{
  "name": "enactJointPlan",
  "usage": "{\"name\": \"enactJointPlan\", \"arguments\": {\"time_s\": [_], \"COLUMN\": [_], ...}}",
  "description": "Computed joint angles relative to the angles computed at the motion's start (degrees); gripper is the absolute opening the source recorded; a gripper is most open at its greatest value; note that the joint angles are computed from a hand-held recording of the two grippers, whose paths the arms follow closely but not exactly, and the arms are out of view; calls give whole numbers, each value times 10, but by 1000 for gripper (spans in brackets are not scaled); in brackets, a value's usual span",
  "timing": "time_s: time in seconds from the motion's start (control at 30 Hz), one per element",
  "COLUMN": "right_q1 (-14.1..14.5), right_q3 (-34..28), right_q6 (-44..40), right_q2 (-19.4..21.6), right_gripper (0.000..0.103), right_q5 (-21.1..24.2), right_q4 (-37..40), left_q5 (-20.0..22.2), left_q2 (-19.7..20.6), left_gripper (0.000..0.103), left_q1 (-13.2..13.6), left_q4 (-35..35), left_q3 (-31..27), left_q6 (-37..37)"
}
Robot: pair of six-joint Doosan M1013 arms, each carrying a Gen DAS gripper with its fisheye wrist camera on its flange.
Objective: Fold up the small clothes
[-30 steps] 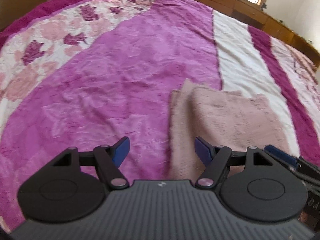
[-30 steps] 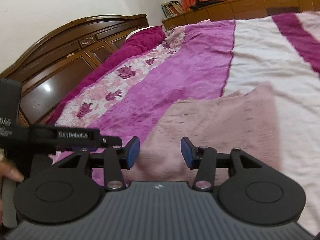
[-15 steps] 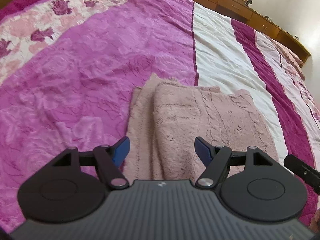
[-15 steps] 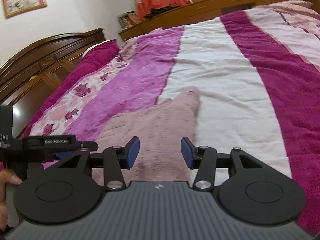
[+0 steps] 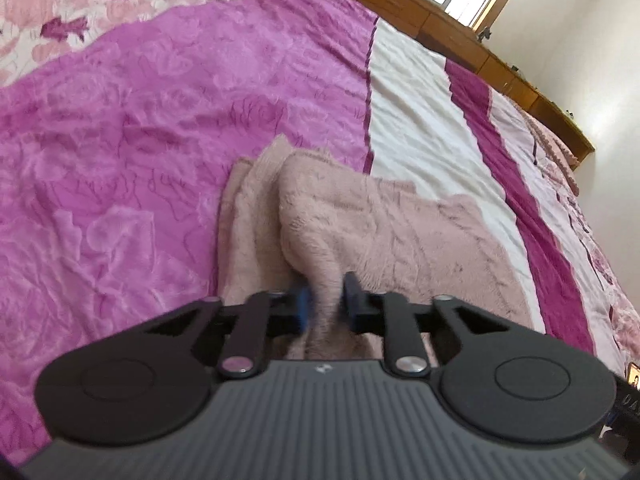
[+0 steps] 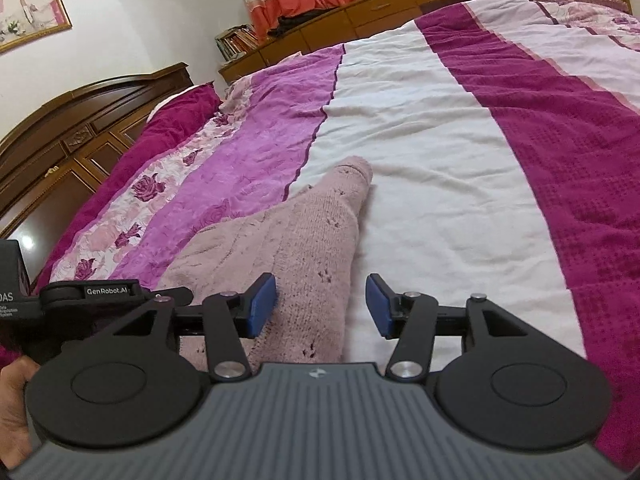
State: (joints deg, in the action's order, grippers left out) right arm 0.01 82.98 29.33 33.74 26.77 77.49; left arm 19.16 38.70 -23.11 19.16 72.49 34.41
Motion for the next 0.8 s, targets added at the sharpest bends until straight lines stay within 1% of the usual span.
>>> {"name": "enactJointPlan", "arguments": {"time_s": [0.07, 0.13, 0.17, 0.23, 0.27, 0.3, 0.37, 0.4, 0.43, 0.47, 0.53, 0.6, 0.63, 0.67, 0.73, 0.8], "right_q1": [0, 0, 2, 9, 13, 18, 23, 26, 28, 29, 28, 26, 26, 25, 23, 21], "right_q3": [-5, -7, -7, -7, -8, -12, -20, -21, -20, -18, -18, -22, -23, -24, -24, -27], "right_q6": [1, -15, -32, -66, -70, -58, -23, -8, -5, -13, -16, -4, 2, 9, 11, 10], "right_q2": [4, 4, 3, 1, 1, 2, 6, 8, 8, 8, 9, 12, 12, 12, 11, 12], "right_gripper": [58, 58, 58, 58, 58, 58, 58, 58, 58, 58, 58, 58, 58, 58, 58, 58], "right_q5": [18, 40, 48, 48, 45, 41, 38, 34, 27, 24, 26, 30, 31, 31, 34, 37], "right_q4": [5, 20, 32, 43, 33, 12, -30, -46, -53, -48, -45, -53, -56, -59, -57, -48], "left_q5": [-14, -24, -24, 1, 18, 35, 60, 63, 53, 42, 37, 45, 55, 68, 69, 63], "left_q2": [-8, -18, -21, -21, -18, -14, -3, 1, 0, -2, -5, -4, -4, -4, -8, -11], "left_gripper": [16, 16, 16, 16, 16, 16, 17, 17, 20, 20, 23, 29, 34, 36, 36, 47], "left_q1": [1, -1, -1, -2, -1, 0, 9, 12, 13, 12, 12, 12, 11, 9, 6, 5], "left_q4": [36, 132, 168, 212, 212, 182, 63, 27, 21, 41, 45, 41, 49, 57, 92, 111], "left_q3": [6, 13, 14, 9, 4, -1, -13, -12, -5, 3, 6, 2, -1, -5, -5, -2], "left_q6": [-35, -118, -144, -176, -176, -148, -40, -12, -7, -23, -31, -28, -35, -38, -53, -52]}}
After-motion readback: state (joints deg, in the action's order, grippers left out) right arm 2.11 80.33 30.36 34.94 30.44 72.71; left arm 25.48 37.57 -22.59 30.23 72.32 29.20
